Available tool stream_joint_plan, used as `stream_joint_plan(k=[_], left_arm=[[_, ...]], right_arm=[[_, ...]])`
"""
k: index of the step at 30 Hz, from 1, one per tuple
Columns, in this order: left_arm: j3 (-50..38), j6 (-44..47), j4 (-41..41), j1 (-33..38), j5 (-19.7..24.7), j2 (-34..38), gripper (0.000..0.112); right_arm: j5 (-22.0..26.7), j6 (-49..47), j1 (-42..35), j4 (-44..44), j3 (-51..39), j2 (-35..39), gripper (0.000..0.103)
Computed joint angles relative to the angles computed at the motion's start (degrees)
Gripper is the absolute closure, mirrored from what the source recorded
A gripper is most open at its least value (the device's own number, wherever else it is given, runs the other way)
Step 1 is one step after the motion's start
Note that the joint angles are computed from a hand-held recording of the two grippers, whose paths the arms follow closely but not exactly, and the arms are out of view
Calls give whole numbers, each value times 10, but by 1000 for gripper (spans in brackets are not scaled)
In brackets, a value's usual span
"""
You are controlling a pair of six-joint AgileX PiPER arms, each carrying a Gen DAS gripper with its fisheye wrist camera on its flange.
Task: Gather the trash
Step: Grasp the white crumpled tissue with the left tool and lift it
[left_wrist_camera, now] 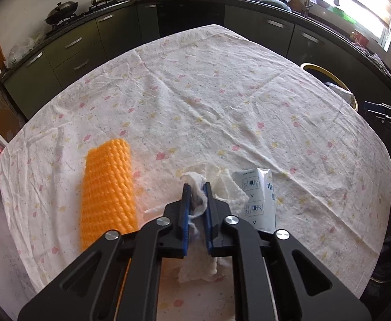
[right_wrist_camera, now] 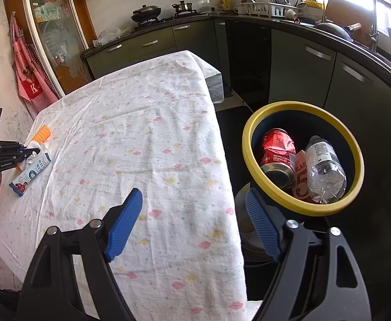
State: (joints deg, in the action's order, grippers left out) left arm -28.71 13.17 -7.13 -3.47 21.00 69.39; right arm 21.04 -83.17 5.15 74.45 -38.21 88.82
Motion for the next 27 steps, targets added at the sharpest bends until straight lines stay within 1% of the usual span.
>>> stream_joint_plan(k=[2,5,8,9,11,12,14,15,17,19,21,24,27], left_arm=[[-11,-55,48,-11,21,-29,105],[-38,-112,101,-35,66,-75,105],[-77,-158,141,-60,116,-101,105],[-89,-163,143,-66,131,-109,105],[-117,-130,103,-64,156,-127,105],[-130,-131,100,-70,165,-136,105],[-158,-152,112,-101,186,-144,105],[-174,-181,136,-129,196,-140,105],[-210,-249,193,-200,214,-115,105],[-251,-286,217,-261,223,-68,105],[-301,-309,233,-313,228,-4,105],[-393,-293,208,-357,227,109,105],[-516,-261,171,-381,235,238,105]], right_arm=[[3,-4,-4,4,2,-4,28],[8,-9,-10,8,3,-10,28],[12,-13,-14,11,4,-16,28],[14,-14,-15,11,4,-18,28],[16,-14,-17,10,5,-20,28],[16,-11,-17,6,4,-21,28],[17,-7,-20,0,3,-22,28],[16,-3,-21,-7,3,-25,28],[16,4,-31,-21,6,-36,28],[21,9,-52,-33,11,-53,28],[27,10,-83,-44,16,-74,28],[38,0,-146,-48,24,-102,28],[70,-32,-229,-34,23,-108,28]])
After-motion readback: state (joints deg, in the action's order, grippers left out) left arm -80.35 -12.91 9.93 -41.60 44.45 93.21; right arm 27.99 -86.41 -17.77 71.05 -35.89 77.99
